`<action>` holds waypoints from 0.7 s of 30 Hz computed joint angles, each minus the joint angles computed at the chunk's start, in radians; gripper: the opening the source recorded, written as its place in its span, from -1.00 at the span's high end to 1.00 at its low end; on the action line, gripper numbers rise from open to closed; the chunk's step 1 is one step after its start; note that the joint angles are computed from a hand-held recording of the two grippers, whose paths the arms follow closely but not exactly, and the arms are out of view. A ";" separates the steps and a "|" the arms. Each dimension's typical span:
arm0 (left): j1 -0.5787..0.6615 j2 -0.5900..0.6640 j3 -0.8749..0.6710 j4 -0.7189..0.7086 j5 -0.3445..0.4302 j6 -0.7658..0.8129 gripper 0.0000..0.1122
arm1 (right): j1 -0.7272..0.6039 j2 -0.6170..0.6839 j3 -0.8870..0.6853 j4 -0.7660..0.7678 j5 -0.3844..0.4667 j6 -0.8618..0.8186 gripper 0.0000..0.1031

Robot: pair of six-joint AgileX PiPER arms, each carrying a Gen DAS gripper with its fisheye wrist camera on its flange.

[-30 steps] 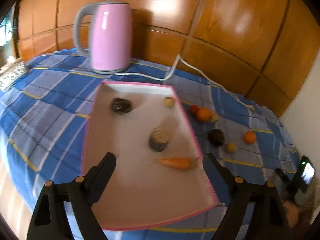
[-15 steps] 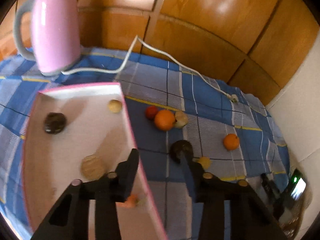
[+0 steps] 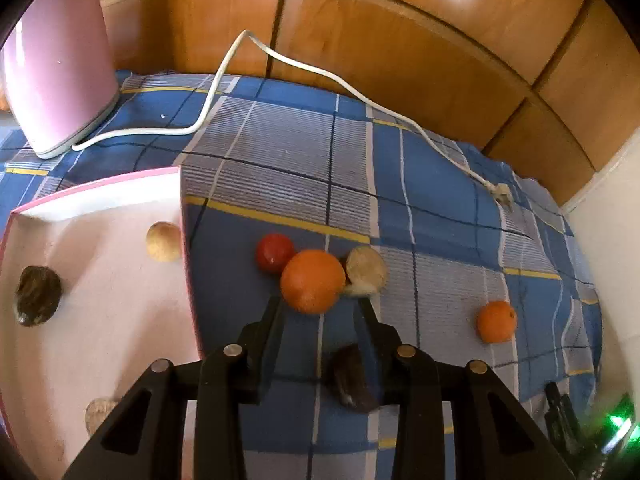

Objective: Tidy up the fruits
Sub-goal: 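Reach the left gripper to the large orange and grasp it, then carry the orange into the tray and open the left gripper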

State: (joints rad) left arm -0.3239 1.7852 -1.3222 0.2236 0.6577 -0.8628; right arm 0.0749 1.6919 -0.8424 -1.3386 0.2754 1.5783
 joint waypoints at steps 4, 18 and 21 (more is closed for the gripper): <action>0.021 0.035 -0.014 -0.016 -0.023 -0.009 0.34 | 0.003 0.003 -0.002 -0.007 0.005 0.006 -0.11; 0.075 -0.125 0.168 -0.145 -0.223 0.080 0.33 | 0.005 0.007 -0.002 -0.026 0.009 0.021 -0.11; 0.103 -0.220 0.220 -0.166 -0.229 0.111 0.33 | 0.004 0.006 -0.001 -0.030 0.008 0.024 -0.11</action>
